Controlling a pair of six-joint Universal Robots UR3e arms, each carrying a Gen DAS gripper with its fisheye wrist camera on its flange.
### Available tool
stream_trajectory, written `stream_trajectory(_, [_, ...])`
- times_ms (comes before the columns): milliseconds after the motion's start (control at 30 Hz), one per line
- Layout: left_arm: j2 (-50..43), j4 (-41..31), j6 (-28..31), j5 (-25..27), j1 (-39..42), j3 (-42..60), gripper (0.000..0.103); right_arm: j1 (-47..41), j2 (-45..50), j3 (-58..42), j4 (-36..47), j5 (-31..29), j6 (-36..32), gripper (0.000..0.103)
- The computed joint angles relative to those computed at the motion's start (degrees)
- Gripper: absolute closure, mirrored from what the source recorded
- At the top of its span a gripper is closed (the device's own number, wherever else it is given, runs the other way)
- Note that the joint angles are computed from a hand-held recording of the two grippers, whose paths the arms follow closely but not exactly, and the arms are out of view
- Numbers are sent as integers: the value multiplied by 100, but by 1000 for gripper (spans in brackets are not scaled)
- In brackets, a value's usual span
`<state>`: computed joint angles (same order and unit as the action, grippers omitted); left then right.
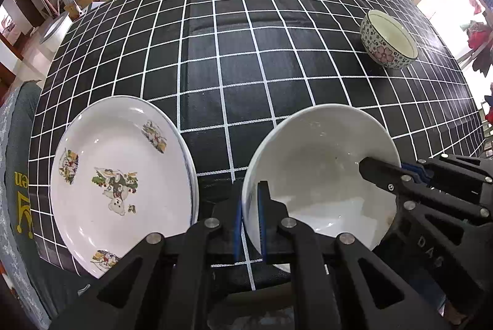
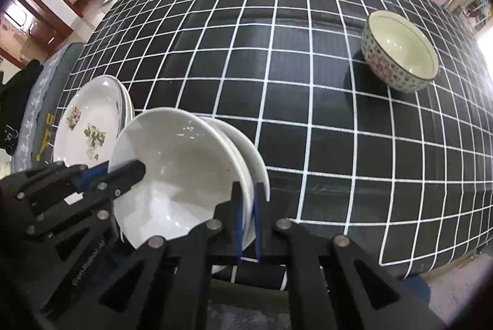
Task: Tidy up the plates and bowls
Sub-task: 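Lower the cream-white bowl into the other bowl and open the left gripper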
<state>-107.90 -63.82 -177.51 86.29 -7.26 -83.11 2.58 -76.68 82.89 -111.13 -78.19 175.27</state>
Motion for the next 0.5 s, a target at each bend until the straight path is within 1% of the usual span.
stream_trajectory(133, [112,67,-26,-63,30,-104,95,-65,-28,7,92,106,19,92])
stream_trajectory(233, [163,67,23,-114,49,-111,95,-20,2,-68,145,50,-12,91])
stream_trajectory(333, [219,135,38,-95,40,-169,95,34,10,-81,120,-2,-40,87])
stream_trajectory(500, [319,182,63,-192,110,-297,95,137,39,-88,-8,-92,-39,76])
